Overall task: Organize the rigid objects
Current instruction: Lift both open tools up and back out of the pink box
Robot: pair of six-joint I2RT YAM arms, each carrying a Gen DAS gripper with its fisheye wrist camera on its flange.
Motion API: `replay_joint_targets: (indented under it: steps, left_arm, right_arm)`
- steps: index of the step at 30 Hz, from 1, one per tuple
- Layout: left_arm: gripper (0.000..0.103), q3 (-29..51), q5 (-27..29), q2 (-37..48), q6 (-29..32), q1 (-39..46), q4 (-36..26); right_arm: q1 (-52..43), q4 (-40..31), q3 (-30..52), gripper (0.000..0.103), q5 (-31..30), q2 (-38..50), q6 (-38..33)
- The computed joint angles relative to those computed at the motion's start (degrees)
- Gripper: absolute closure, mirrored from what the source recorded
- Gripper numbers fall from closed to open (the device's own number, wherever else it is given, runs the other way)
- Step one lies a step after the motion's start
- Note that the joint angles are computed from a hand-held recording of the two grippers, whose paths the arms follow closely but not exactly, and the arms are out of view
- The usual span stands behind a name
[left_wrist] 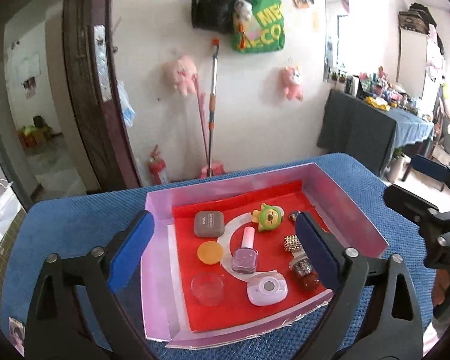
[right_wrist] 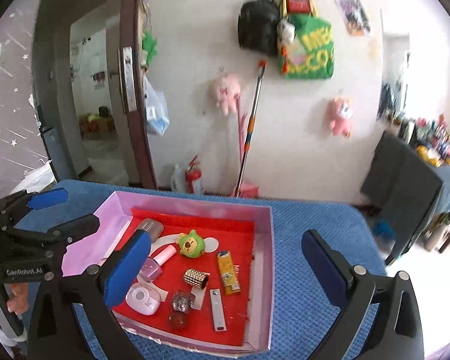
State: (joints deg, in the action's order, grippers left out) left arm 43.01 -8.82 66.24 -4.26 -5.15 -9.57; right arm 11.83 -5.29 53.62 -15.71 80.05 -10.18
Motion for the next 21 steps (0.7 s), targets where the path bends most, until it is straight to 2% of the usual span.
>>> replay_joint_targets:
  steps: [4, 10, 16, 21]
  left_arm:
    - [0.006, -4.9, -0.6, -3.9, -1.5, -0.9, 3.1]
    - [0.005, -11.4, -3.2, -7.0, -1.7, -3.3, 8.6]
    - [0.004, -16.2, -4.3, -5.0, -2.5, -4.4, 15.7]
    - [0.004, -17.7, -2.3, 0.3, -3.7, -3.4, 20.9]
  right_arm:
    - [-1.3, 6.1, -8.7, 0.000, -0.9, -6.5, 1.0]
    - [-2.4, 11.0, -14.7, 0.000, -1.6, -8.8, 3.4]
    - [-2.3, 20.0, -20.7, 0.000, 0.0, -8.4, 4.8]
    - [-2.1, 25.0, -21.8, 0.000, 0.8, -4.5, 6.8]
